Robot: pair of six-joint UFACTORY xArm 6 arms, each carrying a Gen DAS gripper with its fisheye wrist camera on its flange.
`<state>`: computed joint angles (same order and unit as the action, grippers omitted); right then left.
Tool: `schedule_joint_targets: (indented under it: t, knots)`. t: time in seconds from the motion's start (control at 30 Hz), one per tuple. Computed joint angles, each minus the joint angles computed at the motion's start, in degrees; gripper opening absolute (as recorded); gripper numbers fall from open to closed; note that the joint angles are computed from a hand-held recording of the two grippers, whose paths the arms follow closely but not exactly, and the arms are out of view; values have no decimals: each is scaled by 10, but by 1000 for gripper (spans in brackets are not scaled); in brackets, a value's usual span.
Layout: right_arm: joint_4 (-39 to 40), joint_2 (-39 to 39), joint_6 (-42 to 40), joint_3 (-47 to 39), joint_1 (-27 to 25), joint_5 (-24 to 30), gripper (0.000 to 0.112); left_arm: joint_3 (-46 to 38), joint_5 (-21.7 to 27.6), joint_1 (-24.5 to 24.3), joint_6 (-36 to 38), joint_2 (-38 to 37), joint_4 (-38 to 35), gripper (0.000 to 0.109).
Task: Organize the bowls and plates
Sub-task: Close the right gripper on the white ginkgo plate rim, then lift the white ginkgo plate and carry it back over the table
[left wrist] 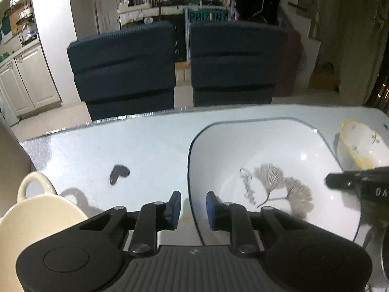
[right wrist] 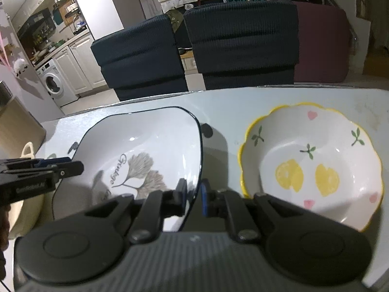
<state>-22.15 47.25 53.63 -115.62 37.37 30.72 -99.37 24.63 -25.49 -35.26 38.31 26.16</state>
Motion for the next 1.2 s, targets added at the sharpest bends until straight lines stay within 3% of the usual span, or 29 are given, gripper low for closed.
schedule_joint_targets:
  t: [0.1, 0.27, 0.5, 0.67, 0.9, 1.2]
  knots:
    - [16, 10, -5, -13, -2, 2, 15, -1, -9, 1, 17, 3, -26, 17]
    - [26, 21, -5, -32, -2, 15, 15, -14, 0, 0, 18, 10, -49, 17]
    - [-6, 46, -1, -79, 5, 54, 15, -45, 45, -6, 28, 20, -65, 18]
    - [-36, 49, 12, -86, 12, 68, 15, 10, -21, 0, 13, -2, -43, 16]
    - [-93, 15, 48, -45, 20, 54, 14, 48, -54, -3, -45, -42, 19, 16]
    - [-170, -120, 116, 92, 35, 29, 13, 142, -56, -25, -125, -167, 83, 16]
